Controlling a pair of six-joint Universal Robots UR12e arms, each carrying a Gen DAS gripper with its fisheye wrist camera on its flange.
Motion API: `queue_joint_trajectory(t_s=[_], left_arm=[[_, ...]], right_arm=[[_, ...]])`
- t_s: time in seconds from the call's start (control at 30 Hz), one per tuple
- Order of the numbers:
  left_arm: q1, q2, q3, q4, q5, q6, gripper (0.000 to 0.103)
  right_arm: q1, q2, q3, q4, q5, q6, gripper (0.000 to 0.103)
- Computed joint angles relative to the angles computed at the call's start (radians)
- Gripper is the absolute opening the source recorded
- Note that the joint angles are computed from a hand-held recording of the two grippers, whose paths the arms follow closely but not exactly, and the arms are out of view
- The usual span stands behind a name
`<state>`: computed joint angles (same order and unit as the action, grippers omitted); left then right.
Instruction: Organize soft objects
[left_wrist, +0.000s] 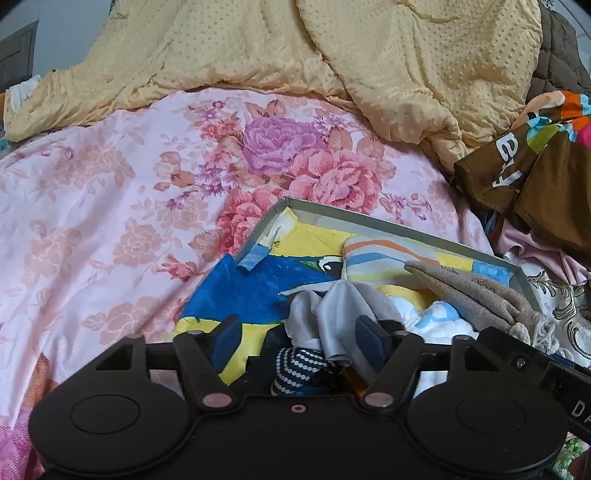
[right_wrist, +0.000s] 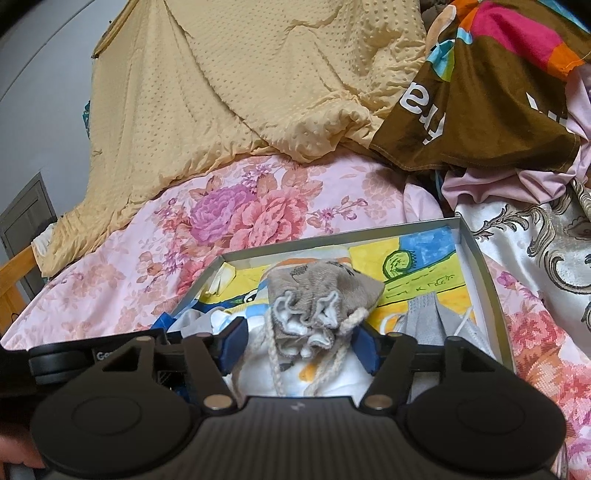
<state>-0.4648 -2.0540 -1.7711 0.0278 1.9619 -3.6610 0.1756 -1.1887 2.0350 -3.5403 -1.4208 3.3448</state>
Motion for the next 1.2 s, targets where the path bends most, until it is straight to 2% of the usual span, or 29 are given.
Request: queue_joint_trajectory(t_s=[0.1,0.7,1.0,1.2], left_arm=[[-0.005,0.002,-0.005,0.010,0.025,-0.002,0.080],[-0.026,0.042,-0.044,0.011,0.075,-0.016,0.094],[-0.050,0.093,-0.122,0.055,0.106,-0.046,0.100],[-0.073,0.141,-0.186,0.095,0.099,-0.040,0.102]], right_arm=[[0.001,-0.002,0.001,0.001,-0.005,0.000,0.074],[-0.004,-0.045,0.033,0.016,-0.012,0.002,0.094],[-0.005,-0.104,0.106,-0.016,-0.041,0.002,0.102],[0.010,-0.163,0.172,-0.033,-0.083,-0.031,0.102]])
